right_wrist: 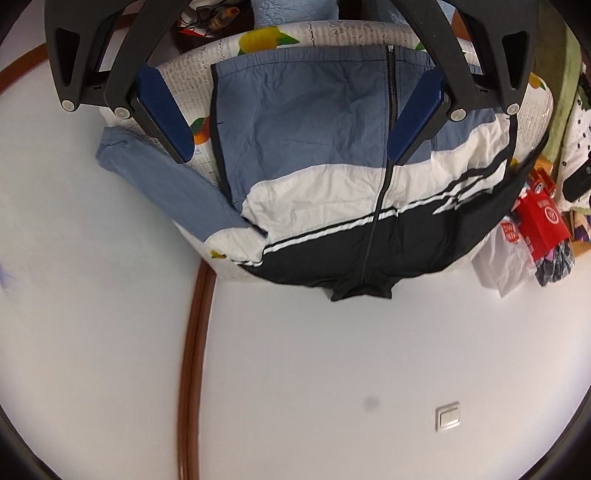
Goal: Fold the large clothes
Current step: 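Grasp the black side panel of the jacket with the left tool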
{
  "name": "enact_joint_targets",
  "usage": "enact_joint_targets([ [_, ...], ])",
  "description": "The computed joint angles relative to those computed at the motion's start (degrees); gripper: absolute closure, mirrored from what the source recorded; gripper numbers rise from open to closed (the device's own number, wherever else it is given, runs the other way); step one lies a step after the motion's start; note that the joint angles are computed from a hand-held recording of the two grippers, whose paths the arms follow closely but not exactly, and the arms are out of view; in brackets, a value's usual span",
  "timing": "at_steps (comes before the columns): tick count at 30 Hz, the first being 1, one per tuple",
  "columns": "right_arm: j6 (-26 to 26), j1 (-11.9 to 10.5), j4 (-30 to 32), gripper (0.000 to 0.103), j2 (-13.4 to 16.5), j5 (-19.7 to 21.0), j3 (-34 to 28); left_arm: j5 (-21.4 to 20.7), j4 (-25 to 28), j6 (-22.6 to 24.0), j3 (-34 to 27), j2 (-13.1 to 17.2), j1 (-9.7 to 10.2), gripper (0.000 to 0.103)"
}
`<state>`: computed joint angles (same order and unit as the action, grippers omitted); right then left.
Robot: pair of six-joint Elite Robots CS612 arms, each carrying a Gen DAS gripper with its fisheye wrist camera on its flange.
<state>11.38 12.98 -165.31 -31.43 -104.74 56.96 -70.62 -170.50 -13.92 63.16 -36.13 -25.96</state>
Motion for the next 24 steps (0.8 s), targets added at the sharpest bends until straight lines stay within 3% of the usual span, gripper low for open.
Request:
enact_joint_targets([
  [5, -0.84, -0.43, 3.53, 0.001, 3.08, 2.53, -5.68, -0.39, 5.96, -1.40, -4.04, 2.42, 1.44, 0.000],
  [12, -3.10, -0.27, 9.69, 0.012, 10.41, 5.40, -18.44, 0.91, 11.18, -3.61, -7.86, 5.55, 4.00, 0.000],
  [17, -1.58, -0.89, 13.08, 0.016, 14.19, 13.71, -25.23, -0.70, 16.21, -8.39, -10.68, 7.63, 6.08, 0.006],
  [20, -2.69, -0.38, 15.43, 0.016, 17.40, 12.50, -31.06, -0.75, 16.96, -9.43, -11.46, 8.52, 6.97, 0.006],
  [24, -1.84, -0.59, 20.55, 0.016, 21.38, 14.39, -38.60, -0.27, 20.11, -10.96, -13.85, 10.25, 8.19, 0.006],
])
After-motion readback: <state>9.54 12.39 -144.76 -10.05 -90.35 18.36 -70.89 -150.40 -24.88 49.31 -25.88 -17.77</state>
